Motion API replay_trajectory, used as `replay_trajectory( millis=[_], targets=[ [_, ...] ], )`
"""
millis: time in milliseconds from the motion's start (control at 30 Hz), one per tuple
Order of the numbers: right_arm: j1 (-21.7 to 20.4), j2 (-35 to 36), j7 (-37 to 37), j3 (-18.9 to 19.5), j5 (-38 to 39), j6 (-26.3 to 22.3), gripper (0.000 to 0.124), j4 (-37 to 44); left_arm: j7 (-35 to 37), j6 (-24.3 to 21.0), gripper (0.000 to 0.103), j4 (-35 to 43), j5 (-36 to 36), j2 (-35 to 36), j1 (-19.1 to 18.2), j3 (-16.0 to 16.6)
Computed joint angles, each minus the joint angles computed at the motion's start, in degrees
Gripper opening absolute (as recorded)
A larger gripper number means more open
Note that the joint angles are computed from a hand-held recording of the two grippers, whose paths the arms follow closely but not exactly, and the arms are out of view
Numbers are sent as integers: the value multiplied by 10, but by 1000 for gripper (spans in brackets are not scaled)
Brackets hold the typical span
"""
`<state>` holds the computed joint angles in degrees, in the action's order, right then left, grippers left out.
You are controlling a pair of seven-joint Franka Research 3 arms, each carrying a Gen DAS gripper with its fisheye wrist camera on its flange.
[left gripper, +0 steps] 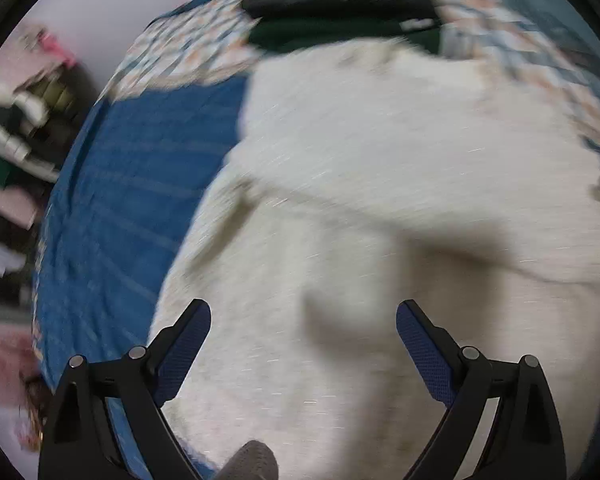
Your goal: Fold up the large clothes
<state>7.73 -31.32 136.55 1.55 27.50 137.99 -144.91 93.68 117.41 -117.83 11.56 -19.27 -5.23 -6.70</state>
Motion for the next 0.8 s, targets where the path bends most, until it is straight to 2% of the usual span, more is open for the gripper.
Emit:
replay_trajectory(
  millis=[33, 100, 133, 367, 433, 467, 500, 533, 567, 600, 633, 700, 800],
  targets=[
    [7, 12, -8, -6, 11, -3, 63, 3, -8, 2, 95, -1, 10, 2, 5, -1],
    [-2, 35, -3, 4, -23, -32, 15, 27, -30, 13, 95, -7, 30, 4, 18, 0],
    [-12, 40, 10, 17, -55, -47, 13, 42, -40, 16, 95, -8, 34, 5, 22, 2],
    [-51, 35, 17, 67, -237, -19, 8, 115, -77, 7, 95, -15, 31, -6, 34, 9],
    [-58, 63, 12, 71, -305, -41, 8, 140, -77, -4, 95, -18, 28, -6, 32, 8],
    [-49, 101, -7, 62, -326, -81, 8, 165, -74, -10, 95, -15, 25, -4, 32, 10],
    [-56, 129, -25, 62, -314, -105, 11, 181, -71, -14, 95, -9, 24, 1, 32, 11],
    [-63, 157, -51, 55, -261, -144, 19, 189, -69, -17, 95, -7, 28, 2, 33, 10],
    [-52, 166, -51, 38, -227, -170, 21, 192, -68, -16, 95, -6, 36, 2, 35, 9],
    [-33, 154, -29, 20, -224, -167, 29, 181, -67, -10, 95, -8, 45, 2, 37, 9],
    [-33, 137, -12, 22, -233, -169, 42, 172, -64, -1, 95, -10, 50, 3, 39, 11],
    [-32, 91, 39, 37, -250, -178, 47, 157, -60, 12, 95, -16, 64, 7, 42, 11],
    [-12, 43, 82, 50, -215, -171, 48, 132, -51, 24, 95, -14, 83, 30, 47, 10]
  ],
)
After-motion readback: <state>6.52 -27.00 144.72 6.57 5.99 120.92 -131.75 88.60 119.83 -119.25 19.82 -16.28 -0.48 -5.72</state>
